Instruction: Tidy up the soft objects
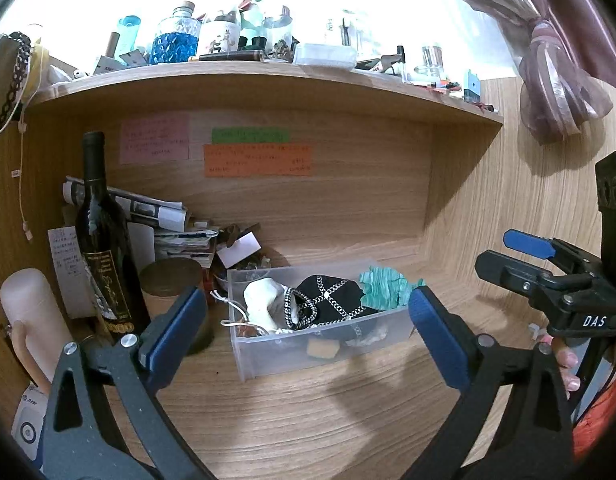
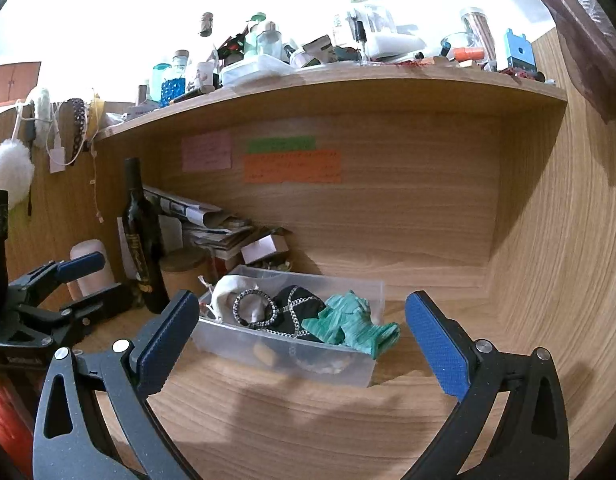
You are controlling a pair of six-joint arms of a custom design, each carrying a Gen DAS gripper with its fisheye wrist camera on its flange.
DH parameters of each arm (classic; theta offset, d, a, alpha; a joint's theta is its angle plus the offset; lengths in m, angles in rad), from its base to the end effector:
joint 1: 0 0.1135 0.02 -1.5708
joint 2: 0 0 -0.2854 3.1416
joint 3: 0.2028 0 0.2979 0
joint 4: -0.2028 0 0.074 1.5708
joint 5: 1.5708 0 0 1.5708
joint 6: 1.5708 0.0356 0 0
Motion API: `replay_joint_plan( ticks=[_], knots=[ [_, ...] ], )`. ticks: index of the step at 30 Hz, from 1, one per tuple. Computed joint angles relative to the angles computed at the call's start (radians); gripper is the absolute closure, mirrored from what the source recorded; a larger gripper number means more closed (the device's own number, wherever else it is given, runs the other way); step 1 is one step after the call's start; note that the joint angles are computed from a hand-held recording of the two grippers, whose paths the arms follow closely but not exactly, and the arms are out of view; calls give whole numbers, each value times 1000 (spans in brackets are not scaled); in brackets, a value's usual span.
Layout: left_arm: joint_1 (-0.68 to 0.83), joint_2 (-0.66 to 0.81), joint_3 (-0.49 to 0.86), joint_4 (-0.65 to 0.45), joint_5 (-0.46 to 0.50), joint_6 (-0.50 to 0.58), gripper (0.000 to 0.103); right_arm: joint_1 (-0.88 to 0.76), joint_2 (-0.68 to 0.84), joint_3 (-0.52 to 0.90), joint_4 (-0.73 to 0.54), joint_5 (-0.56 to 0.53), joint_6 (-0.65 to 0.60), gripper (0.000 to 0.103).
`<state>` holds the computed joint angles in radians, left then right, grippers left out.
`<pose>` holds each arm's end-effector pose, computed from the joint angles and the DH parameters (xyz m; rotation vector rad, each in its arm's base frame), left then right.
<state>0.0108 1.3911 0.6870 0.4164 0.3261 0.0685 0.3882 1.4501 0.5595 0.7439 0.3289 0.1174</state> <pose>0.3336 -0.0078 0.2206 0.2785 1.8290 -0.2475 0.3027 0.1114 0.1920 0.0118 1.7104 0.0935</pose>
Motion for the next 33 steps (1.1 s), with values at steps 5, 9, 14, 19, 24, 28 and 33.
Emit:
replay_joint_plan(
  ticks=[5, 9, 14, 19, 24, 28, 33],
  knots=[
    [-2, 1, -5, 11, -3, 2, 0, -8, 1, -5, 11, -12, 2, 0],
    [-5, 3, -5, 14, -6, 4, 0, -10, -1, -9, 15, -15, 2, 0],
    [5, 13, 4, 9, 16, 12, 0, -5, -2, -13, 22, -8, 3, 0],
    [5, 19, 7, 9, 16, 11, 0, -1, -3, -14, 22, 0, 4, 0],
    [14, 32, 16, 2, 30, 7, 0, 9, -5, -13, 19, 12, 6, 0],
    [21, 38, 25, -8, 40, 1, 0, 7, -4, -12, 20, 6, 2, 0],
    [27, 42, 30, -15, 48, 2, 0, 8, -3, -14, 26, 3, -3, 0]
  ],
)
